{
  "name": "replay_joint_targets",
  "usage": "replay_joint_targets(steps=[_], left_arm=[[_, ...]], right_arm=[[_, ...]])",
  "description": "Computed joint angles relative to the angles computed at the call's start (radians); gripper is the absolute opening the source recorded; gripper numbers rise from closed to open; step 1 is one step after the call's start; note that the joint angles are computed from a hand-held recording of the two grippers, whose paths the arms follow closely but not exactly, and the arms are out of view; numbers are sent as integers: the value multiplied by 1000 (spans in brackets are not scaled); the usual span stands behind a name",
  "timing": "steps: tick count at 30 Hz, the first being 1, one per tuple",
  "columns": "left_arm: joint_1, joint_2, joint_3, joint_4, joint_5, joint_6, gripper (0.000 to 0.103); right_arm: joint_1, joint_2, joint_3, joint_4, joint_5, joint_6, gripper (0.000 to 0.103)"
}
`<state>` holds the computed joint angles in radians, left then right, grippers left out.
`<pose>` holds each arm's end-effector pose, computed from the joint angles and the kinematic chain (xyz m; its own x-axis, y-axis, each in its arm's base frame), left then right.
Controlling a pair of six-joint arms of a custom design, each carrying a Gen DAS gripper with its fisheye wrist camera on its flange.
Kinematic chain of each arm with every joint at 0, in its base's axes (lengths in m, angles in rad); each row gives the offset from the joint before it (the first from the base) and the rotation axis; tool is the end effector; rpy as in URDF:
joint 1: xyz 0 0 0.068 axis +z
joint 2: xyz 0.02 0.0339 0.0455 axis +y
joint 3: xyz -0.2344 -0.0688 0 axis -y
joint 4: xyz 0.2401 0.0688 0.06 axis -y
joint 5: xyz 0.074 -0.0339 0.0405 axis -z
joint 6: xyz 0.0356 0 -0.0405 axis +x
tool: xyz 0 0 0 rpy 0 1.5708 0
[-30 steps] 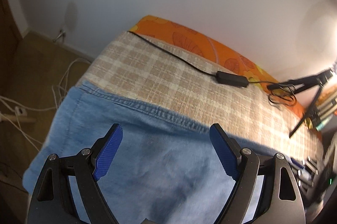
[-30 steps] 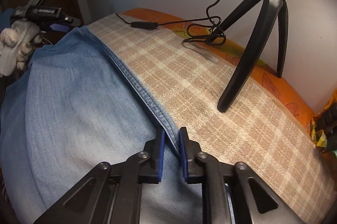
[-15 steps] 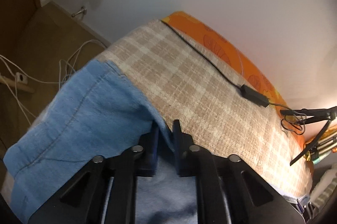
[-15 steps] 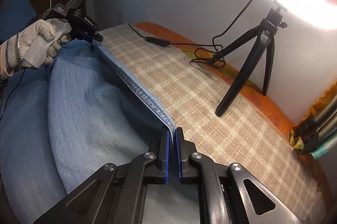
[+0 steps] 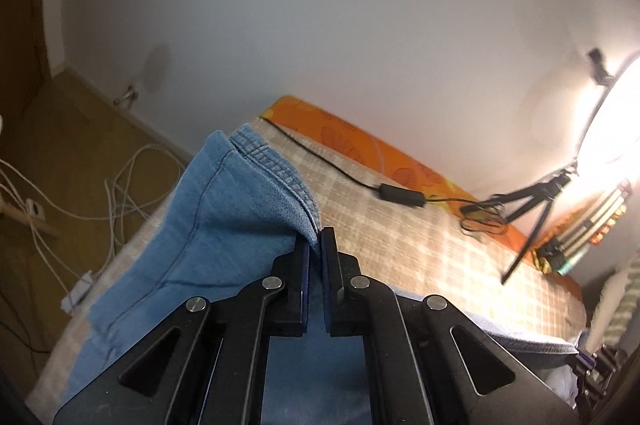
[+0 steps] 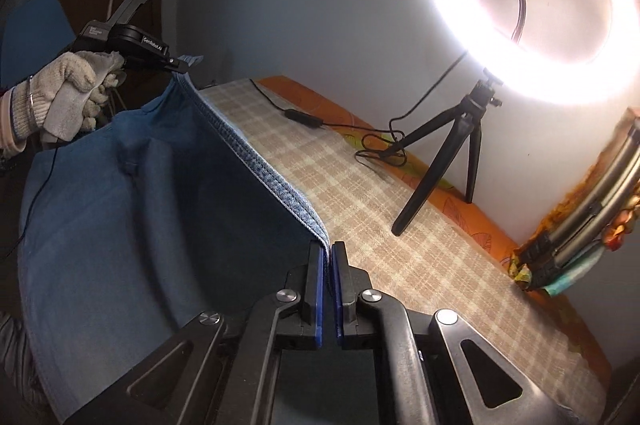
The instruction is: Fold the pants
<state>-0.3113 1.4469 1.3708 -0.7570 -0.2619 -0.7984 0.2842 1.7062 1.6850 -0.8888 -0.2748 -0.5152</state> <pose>0.2959 -0.0855 0.3075 -0.5848 -0.5386 -0.6066 -0.4138 0.8412 -0.3480 0.3423 0.1100 0.3152 -0.4477 -0.6248 -0.6396 -0.7473 0.6542 -0.1160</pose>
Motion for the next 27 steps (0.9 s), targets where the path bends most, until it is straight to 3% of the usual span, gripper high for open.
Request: replay_joint_targets(steps=[3, 8, 11, 15, 27], left_arm=[[-38, -115, -55, -19, -38, -11, 3], [-176, -318, -158, -83, -178, -63, 3], [-310, -467, -257, -153, -275, -172, 3], [-568, -577, -351, -316, -435, -408, 3], [-1153, -653, -538, -670, -651, -1263, 5]], right_arm=[[13, -85, -29, -37, 0, -1, 1], [53, -234, -81, -89, 4, 16, 1], [80, -336, -135, -142, 1, 19, 1], [116, -482, -241, -211, -1, 44, 1], [294, -752, -540, -322, 87, 157, 1]])
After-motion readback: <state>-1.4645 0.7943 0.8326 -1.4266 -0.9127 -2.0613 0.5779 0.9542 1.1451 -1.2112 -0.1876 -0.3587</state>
